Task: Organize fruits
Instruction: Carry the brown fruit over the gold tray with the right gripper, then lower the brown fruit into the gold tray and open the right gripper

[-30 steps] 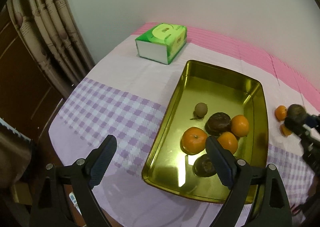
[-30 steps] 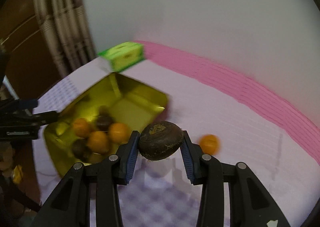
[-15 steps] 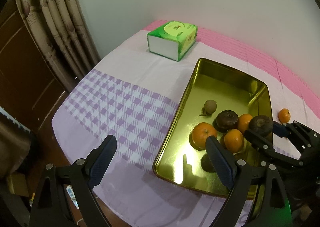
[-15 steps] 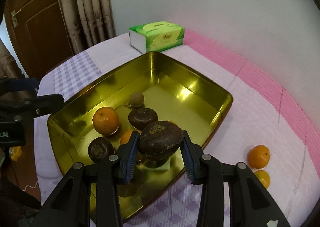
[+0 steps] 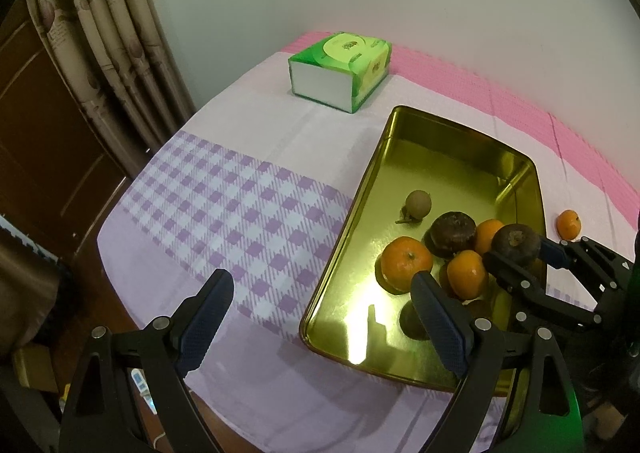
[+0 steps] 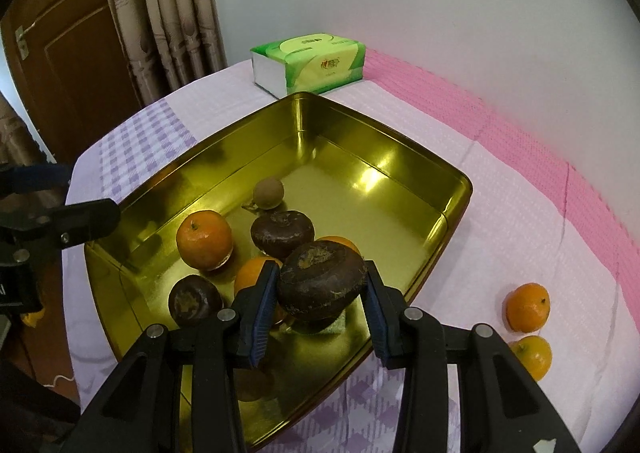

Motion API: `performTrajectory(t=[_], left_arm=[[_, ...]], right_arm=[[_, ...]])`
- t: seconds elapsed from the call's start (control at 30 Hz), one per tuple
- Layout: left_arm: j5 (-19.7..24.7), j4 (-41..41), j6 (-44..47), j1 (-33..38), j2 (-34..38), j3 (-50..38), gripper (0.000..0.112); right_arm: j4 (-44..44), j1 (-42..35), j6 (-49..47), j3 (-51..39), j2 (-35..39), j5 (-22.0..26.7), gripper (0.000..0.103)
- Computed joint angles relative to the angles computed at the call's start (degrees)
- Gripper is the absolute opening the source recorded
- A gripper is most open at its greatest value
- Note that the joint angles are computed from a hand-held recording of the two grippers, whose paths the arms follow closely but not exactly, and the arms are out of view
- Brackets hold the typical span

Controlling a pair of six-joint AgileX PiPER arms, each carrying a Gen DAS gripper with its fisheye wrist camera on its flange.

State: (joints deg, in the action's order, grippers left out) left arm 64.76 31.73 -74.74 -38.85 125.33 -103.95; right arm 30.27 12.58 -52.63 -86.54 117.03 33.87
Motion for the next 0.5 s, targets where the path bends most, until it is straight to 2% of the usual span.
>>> performTrajectory(t=[0.5], left_arm=[[-0.2,-0.1,0.5,-0.3,0.6,-0.2,0.09]], right_arm=[[1.4,-0.3,-1.2,1.0,-1.0,0.0,0.039]])
